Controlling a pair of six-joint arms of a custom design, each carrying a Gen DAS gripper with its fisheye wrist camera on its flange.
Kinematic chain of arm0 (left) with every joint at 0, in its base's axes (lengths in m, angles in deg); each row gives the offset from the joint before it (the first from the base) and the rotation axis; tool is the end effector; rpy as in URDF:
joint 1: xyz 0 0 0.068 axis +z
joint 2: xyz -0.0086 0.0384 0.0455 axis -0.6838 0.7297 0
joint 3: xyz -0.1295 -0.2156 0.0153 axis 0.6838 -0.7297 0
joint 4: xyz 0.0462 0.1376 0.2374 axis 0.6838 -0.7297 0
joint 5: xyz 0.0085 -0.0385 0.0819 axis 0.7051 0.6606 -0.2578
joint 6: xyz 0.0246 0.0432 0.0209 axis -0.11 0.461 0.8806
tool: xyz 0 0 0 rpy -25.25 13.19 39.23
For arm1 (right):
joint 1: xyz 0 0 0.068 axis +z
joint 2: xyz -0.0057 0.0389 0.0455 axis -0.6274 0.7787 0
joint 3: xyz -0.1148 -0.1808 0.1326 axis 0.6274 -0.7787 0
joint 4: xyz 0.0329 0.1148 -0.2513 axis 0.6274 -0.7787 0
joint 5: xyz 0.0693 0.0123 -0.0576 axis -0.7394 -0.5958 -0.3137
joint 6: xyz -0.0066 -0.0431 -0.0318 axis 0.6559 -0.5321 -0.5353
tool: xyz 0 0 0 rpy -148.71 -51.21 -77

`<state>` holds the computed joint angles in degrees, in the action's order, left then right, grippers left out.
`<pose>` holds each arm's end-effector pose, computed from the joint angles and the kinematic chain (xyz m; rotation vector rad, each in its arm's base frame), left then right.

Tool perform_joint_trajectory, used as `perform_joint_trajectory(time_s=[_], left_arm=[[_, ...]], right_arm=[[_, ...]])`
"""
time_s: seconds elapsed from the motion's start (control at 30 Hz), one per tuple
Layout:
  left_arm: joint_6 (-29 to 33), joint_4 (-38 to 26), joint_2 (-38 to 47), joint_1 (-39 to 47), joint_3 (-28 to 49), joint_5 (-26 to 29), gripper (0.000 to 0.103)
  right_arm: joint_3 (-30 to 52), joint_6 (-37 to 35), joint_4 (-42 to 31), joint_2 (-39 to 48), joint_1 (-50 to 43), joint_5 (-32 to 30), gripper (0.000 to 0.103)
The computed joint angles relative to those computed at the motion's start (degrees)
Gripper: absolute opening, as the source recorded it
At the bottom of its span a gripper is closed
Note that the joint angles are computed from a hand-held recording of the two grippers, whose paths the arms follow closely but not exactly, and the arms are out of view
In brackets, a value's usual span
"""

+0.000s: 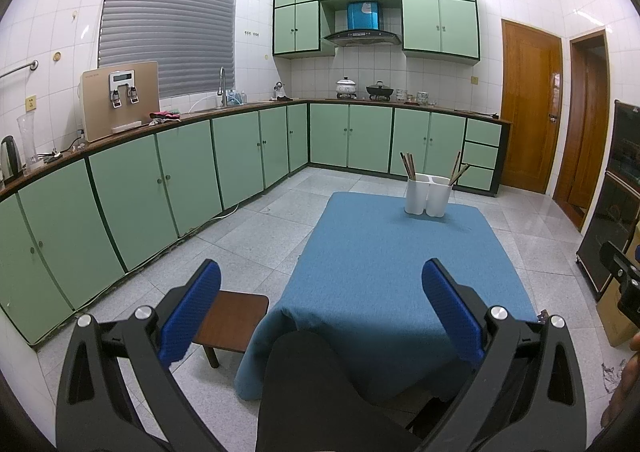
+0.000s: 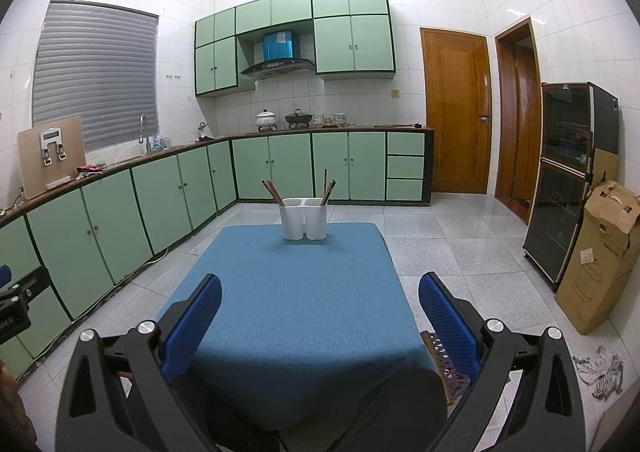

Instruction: Organize utensils

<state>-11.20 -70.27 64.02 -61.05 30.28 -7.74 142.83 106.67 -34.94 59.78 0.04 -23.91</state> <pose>0.2504 -0.0610 0.4138 -0.2901 1.9785 0.2094 0.3148 0.2298 0.3802 -0.0047 1.9197 0.1105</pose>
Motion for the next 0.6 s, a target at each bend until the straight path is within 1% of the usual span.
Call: perform_joint_trajectory(time_s=[0.6], left_arm=[[-0.2, -0.3, 0.2, -0.3, 0.4, -0.2, 0.098]], right_arm=[[0.6, 0.2, -0.3, 0.4, 0.2, 0.2, 0.097]])
